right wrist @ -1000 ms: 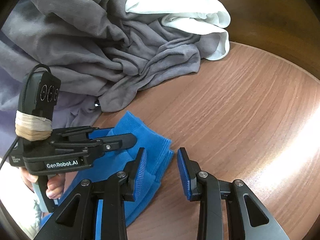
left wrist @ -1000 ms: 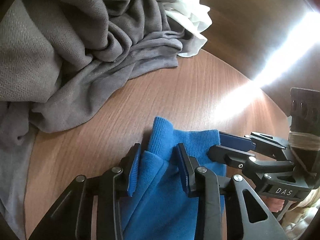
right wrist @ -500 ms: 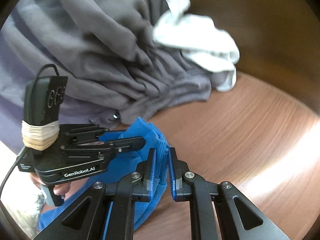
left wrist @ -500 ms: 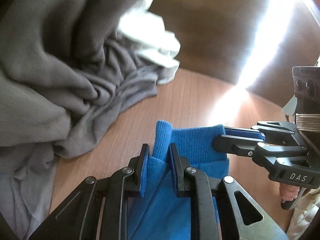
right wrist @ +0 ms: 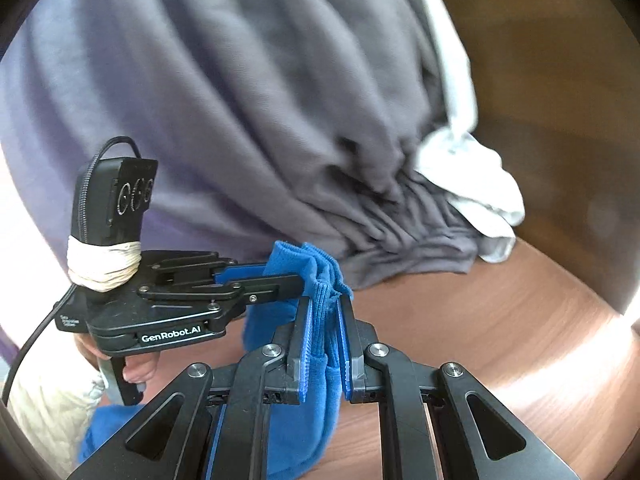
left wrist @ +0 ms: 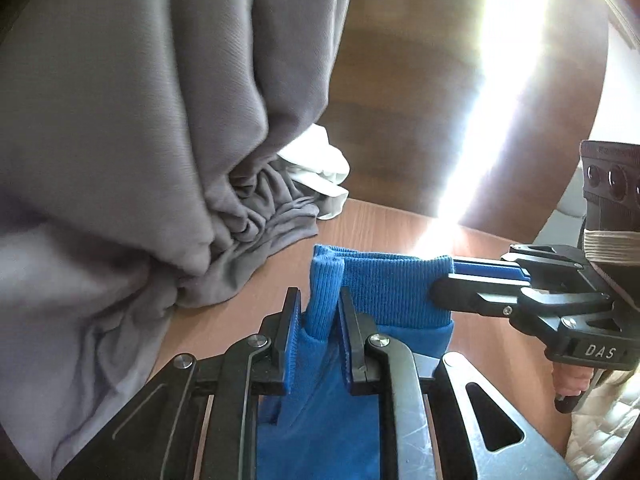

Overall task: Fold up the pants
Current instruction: 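Lift the cuff with both grippers and carry it over the pants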

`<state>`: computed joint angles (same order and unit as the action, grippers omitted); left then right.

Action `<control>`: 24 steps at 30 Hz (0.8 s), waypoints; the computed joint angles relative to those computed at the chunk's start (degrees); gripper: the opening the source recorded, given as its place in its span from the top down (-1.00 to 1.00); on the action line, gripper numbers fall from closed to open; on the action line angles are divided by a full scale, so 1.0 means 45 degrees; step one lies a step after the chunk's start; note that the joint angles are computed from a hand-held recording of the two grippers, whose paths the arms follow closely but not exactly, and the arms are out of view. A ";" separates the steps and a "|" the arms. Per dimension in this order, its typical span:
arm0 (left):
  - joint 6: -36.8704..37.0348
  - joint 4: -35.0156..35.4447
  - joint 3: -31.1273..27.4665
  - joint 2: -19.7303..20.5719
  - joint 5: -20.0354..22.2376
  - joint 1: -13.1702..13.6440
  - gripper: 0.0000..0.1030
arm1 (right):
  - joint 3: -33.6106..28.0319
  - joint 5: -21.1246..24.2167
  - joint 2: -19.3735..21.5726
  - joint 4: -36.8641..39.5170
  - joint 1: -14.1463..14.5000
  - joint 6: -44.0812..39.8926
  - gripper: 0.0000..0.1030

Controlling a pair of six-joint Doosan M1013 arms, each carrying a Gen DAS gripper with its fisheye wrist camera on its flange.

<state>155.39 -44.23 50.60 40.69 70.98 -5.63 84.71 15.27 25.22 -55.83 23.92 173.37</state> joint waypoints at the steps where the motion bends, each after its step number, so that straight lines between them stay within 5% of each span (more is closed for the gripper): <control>1: 0.0138 -0.0128 0.0145 -0.0104 -0.0041 0.0122 0.68 | -0.0055 0.0037 -0.0007 -0.0223 0.0129 0.0030 0.75; 11: 0.1093 -0.0942 0.1493 -0.0810 0.0174 0.1419 0.79 | -0.0683 0.0582 0.0254 -0.0793 0.1403 -0.0361 0.75; 24: 0.1809 -0.0689 0.2753 -0.1098 0.0331 0.2530 0.79 | -0.1914 0.1728 0.1194 0.2830 0.2535 -0.5047 0.75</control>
